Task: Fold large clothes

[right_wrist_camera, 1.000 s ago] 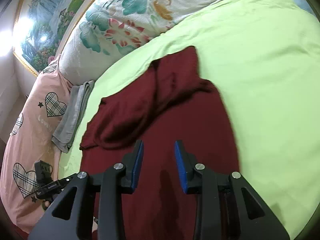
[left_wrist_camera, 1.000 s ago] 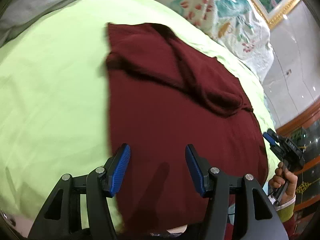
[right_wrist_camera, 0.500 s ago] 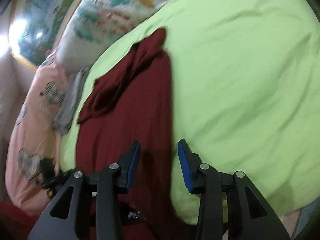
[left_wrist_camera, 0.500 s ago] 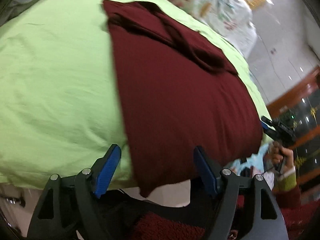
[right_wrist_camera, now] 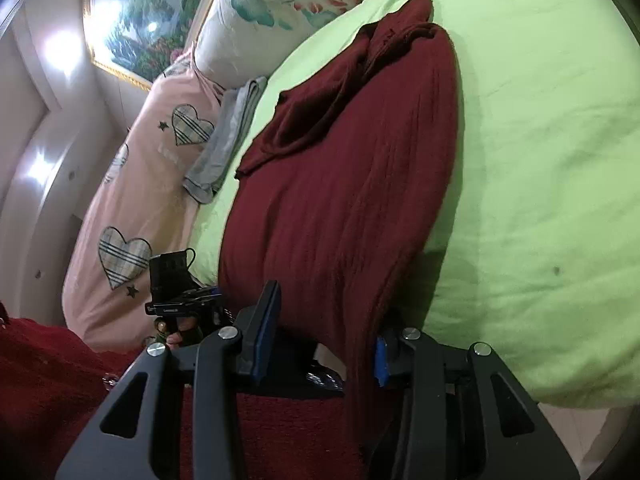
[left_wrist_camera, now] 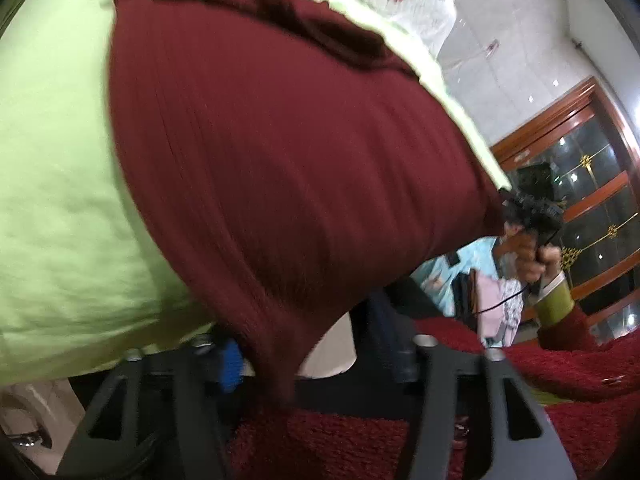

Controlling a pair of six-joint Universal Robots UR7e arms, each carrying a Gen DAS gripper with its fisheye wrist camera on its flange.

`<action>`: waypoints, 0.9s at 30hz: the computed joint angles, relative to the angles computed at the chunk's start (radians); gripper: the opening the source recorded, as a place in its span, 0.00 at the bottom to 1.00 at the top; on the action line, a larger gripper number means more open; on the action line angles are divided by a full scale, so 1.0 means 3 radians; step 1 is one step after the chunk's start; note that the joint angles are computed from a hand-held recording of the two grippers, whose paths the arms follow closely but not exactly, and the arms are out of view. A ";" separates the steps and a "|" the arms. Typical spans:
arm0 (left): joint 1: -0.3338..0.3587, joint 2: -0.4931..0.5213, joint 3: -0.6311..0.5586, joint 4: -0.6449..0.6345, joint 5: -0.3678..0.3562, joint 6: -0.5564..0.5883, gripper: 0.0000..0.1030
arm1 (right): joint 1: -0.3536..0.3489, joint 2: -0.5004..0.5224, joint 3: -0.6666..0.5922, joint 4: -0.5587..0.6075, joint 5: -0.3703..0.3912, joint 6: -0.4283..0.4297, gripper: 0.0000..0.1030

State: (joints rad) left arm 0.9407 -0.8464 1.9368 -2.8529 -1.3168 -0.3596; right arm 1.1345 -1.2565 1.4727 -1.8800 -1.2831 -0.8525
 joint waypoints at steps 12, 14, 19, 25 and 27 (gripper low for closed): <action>-0.0188 -0.0242 0.0177 -0.0358 0.0320 -0.0124 0.03 | -0.0030 -0.0101 0.0054 -0.0198 0.0425 -0.0071 0.05; -0.0253 -0.0323 0.0198 -0.0516 0.0458 -0.0129 0.03 | -0.0016 -0.0091 0.0026 -0.0184 0.0626 -0.0054 0.05; -0.0356 -0.0366 0.0067 -0.0819 0.0860 -0.0066 0.03 | 0.0124 0.0026 -0.0138 -0.0280 0.1028 0.0036 0.05; -0.0296 -0.0178 -0.0479 -0.1093 0.1062 0.0291 0.03 | 0.0397 0.0433 -0.0600 -0.0728 0.1234 0.0487 0.05; -0.0243 -0.0033 -0.0761 -0.1053 0.1149 0.0366 0.03 | 0.0495 0.0642 -0.0840 -0.0921 0.1112 0.0740 0.05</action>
State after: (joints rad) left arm 0.8677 -0.8564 1.7085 -3.1687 -0.9721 -0.2498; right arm 1.2829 -1.0640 1.2206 -2.1564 -0.9495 -0.6305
